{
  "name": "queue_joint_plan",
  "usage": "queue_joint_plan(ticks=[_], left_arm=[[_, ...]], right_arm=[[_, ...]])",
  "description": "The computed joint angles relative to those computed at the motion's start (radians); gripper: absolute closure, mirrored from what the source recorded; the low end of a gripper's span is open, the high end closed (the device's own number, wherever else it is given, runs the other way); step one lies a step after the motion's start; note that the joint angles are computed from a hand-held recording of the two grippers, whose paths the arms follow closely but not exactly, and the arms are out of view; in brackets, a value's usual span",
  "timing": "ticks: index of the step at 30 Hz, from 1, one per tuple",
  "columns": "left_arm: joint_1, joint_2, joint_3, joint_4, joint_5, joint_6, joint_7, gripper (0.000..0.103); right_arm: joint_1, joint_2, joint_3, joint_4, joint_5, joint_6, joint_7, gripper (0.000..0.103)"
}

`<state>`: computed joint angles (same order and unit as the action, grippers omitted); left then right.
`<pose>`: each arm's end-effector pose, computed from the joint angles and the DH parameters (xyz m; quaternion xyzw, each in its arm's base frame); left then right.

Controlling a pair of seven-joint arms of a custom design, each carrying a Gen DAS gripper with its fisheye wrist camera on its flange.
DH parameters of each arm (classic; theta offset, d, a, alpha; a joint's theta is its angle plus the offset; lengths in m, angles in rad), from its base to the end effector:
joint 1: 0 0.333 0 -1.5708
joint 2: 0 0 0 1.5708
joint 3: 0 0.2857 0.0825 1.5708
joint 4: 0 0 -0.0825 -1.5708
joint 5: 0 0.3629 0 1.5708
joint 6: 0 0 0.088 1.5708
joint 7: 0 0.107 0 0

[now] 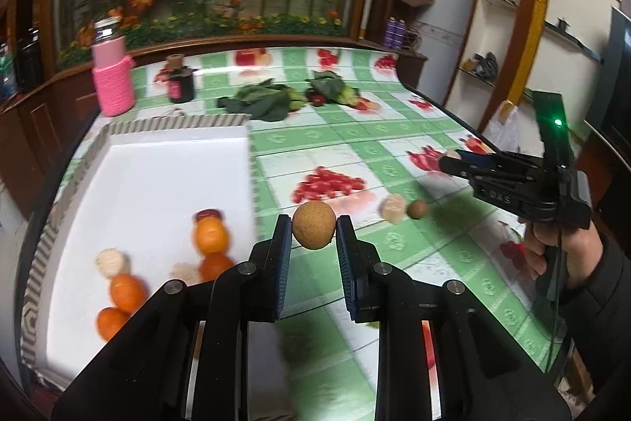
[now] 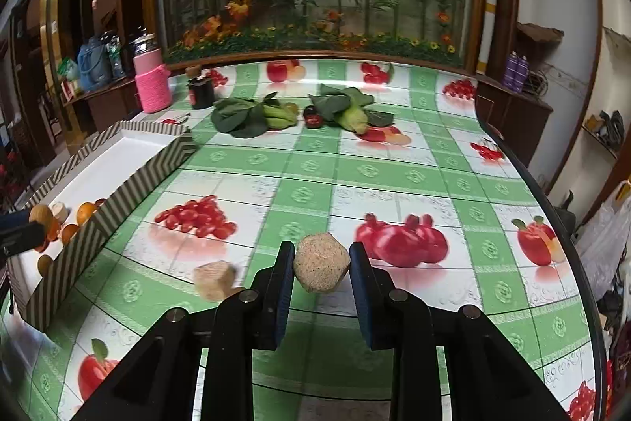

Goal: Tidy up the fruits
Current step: 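Grasp the brown kiwi with the left gripper while the right lifts the tan bread piece, then carry the kiwi over the tray with the left gripper while the right carries the bread piece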

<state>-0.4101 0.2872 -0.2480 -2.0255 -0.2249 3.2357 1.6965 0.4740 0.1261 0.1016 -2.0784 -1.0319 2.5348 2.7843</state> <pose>0.5101 -0.3526 0.4065 -0.4543 0.7700 -0.4187 0.1593 0.4766 0.3195 0.3810 -0.7014 0.6100 -0.3210 0.1814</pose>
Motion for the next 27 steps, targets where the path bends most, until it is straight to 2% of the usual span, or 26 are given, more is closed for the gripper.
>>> queue_joint_plan(ticks=[2, 4, 7, 9, 15, 17, 20, 23, 25, 27], left_arm=[[-0.046, -0.015, 0.063, -0.021, 0.003, 0.01, -0.028, 0.081], [-0.053, -0.026, 0.084, -0.042, 0.004, 0.019, -0.04, 0.081], [-0.098, -0.04, 0.154, -0.067, 0.013, 0.02, -0.065, 0.081], [-0.069, -0.046, 0.141, -0.083, 0.011, 0.018, -0.068, 0.081], [-0.046, -0.072, 0.157, -0.127, 0.016, 0.016, -0.086, 0.081], [0.016, -0.083, 0.104, -0.143, 0.006, 0.015, -0.074, 0.081], [-0.004, -0.104, 0.148, -0.17, 0.02, 0.013, -0.089, 0.081], [0.047, -0.116, 0.105, -0.185, 0.007, 0.016, -0.086, 0.081], [0.039, -0.126, 0.117, -0.198, 0.012, 0.023, -0.091, 0.081], [0.0, -0.126, 0.159, -0.205, 0.021, 0.032, -0.102, 0.081]], right_arm=[[0.005, 0.014, 0.003, 0.017, 0.004, 0.0, -0.009, 0.076], [0.014, 0.031, 0.005, 0.037, 0.002, -0.002, -0.017, 0.076], [0.028, 0.057, 0.004, 0.068, 0.006, 0.005, -0.034, 0.076], [0.04, 0.078, 0.002, 0.093, 0.008, 0.009, -0.048, 0.076], [0.073, 0.132, -0.012, 0.156, 0.015, 0.031, -0.071, 0.076], [0.084, 0.149, -0.017, 0.174, 0.018, 0.038, -0.079, 0.076], [0.099, 0.174, -0.025, 0.202, 0.03, 0.056, -0.088, 0.076], [0.112, 0.209, -0.03, 0.237, 0.052, 0.087, -0.105, 0.076], [0.126, 0.24, -0.035, 0.268, 0.06, 0.108, -0.121, 0.076], [0.138, 0.272, -0.037, 0.299, 0.08, 0.134, -0.15, 0.076]])
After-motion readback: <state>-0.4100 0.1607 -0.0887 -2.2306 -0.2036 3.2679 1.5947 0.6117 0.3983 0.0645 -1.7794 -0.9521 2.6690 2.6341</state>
